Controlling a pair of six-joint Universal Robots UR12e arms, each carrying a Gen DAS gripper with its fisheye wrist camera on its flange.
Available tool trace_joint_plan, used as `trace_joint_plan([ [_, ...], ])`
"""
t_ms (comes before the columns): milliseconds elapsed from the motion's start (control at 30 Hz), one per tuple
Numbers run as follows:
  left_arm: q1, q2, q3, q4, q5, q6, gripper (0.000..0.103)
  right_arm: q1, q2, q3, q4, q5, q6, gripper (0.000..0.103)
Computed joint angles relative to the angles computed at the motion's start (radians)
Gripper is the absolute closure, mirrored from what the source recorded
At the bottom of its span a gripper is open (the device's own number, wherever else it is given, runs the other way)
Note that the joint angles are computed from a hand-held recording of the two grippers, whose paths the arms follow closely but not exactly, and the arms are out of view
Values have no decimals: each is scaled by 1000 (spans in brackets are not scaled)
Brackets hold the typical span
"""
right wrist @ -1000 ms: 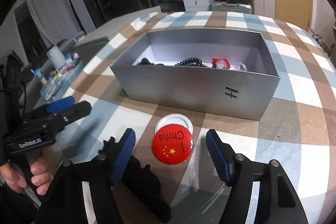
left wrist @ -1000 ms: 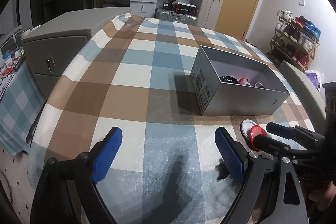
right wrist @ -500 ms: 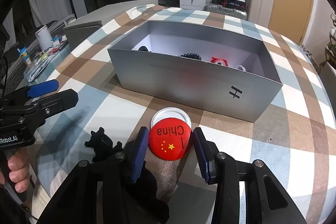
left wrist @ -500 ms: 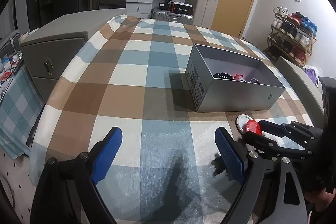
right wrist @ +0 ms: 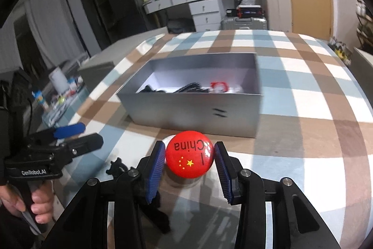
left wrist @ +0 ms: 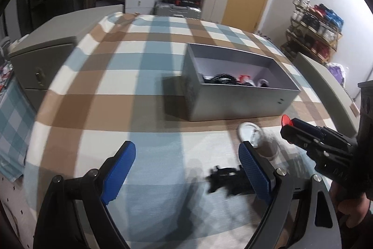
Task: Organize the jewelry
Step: 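Lower the right tool onto the red 'China' badge and grasp it, then grasp the white round badge with the left tool while the right tool holds the red badge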
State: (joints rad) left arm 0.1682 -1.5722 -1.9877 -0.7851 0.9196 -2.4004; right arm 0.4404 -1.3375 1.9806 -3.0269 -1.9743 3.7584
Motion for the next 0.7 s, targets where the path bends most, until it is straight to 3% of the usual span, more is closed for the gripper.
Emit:
trace_joint_plan([
  [200, -43, 3, 19, -87, 8, 85, 16, -16, -40, 59, -34, -9, 59, 61],
  [400, -99, 0, 26, -117, 77, 153, 16, -35, -74, 103, -29, 5, 135, 61],
  [633, -132, -7, 32, -106, 137, 162, 18, -28, -82, 134, -120, -14, 96, 61],
  [700, -136, -8, 35, -111, 145, 162, 22, -25, -82, 137, -136, -18, 78, 61],
])
